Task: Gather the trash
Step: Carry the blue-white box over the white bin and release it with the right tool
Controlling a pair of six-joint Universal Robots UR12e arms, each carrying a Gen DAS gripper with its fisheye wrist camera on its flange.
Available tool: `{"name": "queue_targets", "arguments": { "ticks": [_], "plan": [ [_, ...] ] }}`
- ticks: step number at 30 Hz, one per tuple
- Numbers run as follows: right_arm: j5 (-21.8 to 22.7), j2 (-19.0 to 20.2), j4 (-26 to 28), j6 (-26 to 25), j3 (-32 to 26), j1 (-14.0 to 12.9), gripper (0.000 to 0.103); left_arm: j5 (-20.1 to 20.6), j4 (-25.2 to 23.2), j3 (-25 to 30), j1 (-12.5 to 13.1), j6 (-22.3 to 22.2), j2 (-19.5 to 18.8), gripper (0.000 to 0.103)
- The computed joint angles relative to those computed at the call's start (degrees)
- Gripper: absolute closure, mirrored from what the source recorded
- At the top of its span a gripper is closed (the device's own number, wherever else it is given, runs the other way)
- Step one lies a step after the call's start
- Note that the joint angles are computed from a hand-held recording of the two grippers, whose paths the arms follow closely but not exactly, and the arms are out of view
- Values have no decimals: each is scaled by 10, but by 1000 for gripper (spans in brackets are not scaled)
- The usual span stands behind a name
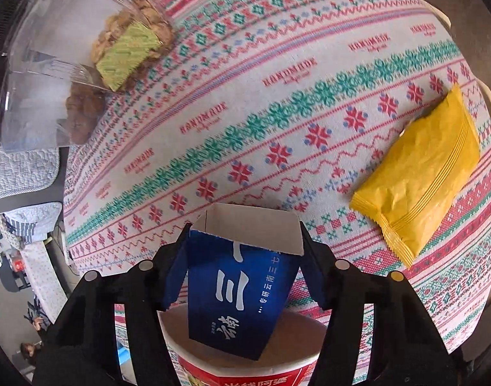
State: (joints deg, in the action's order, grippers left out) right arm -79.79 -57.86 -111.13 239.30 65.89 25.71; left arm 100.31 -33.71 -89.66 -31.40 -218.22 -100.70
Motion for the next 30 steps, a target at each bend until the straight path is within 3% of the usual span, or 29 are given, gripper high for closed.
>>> {"name": "queue_targets", "arguments": {
  "ticks": [10,24,30],
  "plan": [
    [-172,2,-120,-75,-48,27,48,56,23,-2,-2,-26,-5,90],
    [-293,-84,-318,-165,37,58,49,80,43,1,-8,-39,-9,90],
    [-421,-127,-410,-226,95,89,49,84,51,2,-13,-33,-11,90]
  ]
}}
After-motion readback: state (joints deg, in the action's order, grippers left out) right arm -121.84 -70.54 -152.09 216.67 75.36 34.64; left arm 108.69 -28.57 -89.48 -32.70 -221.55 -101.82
